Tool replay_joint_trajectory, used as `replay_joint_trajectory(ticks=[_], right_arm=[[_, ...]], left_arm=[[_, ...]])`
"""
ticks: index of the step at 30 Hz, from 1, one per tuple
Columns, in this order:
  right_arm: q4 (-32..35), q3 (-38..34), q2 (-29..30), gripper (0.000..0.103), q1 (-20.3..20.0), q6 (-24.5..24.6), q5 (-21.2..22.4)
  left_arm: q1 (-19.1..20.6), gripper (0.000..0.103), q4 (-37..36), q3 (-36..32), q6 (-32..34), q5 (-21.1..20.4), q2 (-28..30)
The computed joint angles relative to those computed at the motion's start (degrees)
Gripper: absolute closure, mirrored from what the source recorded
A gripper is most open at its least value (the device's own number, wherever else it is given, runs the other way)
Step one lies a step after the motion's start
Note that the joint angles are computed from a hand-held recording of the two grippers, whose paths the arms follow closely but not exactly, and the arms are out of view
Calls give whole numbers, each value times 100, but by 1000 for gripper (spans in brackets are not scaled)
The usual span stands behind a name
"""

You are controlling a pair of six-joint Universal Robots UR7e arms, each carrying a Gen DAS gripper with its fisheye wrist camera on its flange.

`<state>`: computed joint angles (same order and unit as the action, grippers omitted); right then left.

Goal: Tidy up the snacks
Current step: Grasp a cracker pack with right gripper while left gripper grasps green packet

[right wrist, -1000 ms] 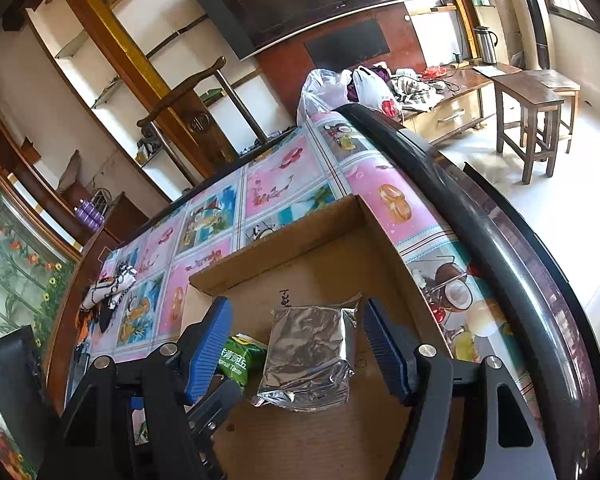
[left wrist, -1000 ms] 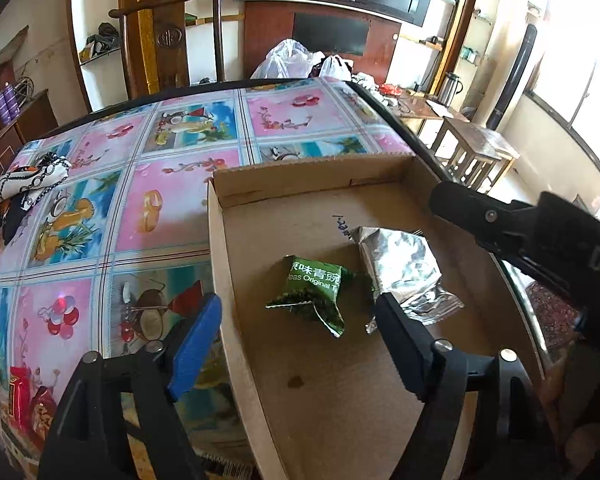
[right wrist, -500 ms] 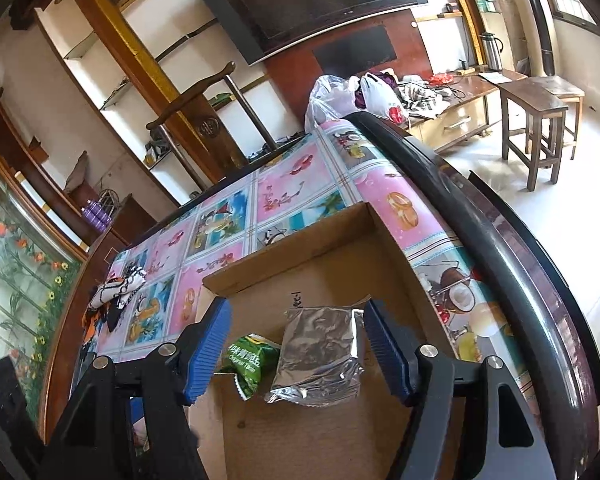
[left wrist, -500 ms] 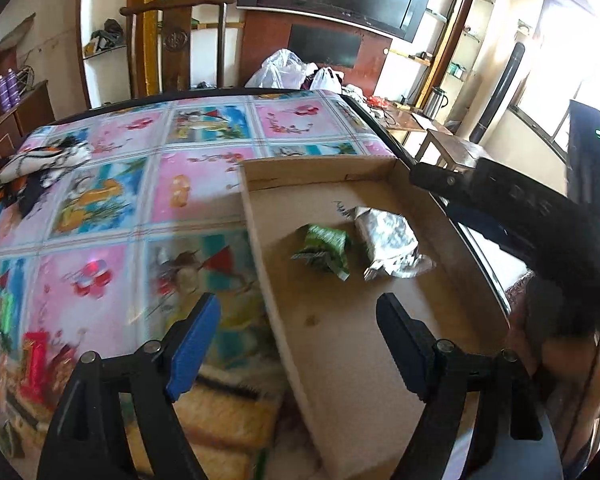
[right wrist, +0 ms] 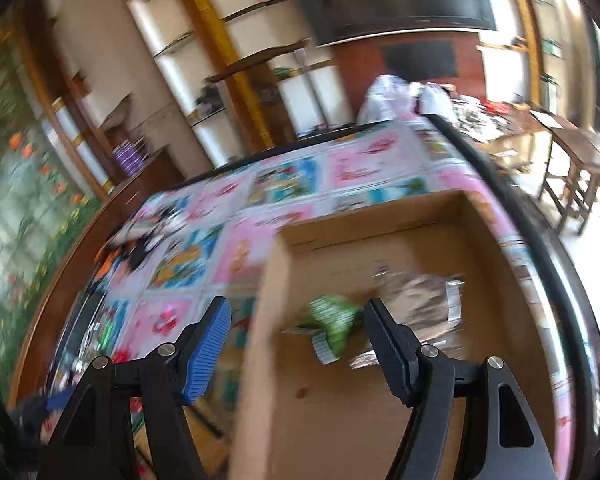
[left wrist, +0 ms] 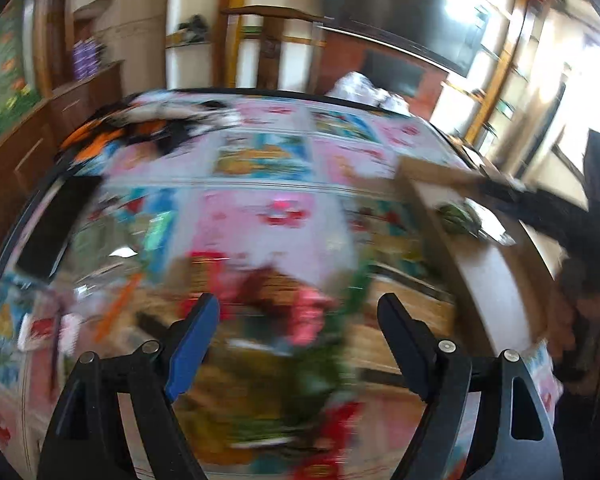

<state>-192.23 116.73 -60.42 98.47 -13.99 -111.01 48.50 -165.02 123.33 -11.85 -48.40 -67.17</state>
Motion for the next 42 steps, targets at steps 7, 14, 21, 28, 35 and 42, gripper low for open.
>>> replay_joint_trajectory(ticks=[7,14,21,28,35,42], right_arm=[[1623,-32,94,28,121,-680,1545],[2443,-124,407,21,428,-1541,1150],[2623,-222,707,22,572,-1651,182],[2332,-193,974,30,713,-1946,-401],[2016,-149,808,53,659,-1789,-291],[1346,4,439,53,422,-1209,640]], left_arm=[[369,23,28,-49,-9,14,-319],[420,23,28,-52,63,-68,-345],[465,23,224,-88,74,-305,-353],[401,23,561,-128,529,-788,-300],[156,23,577,37,1189,-799,-232],[-75,26,406,191,1665,-479,-35]])
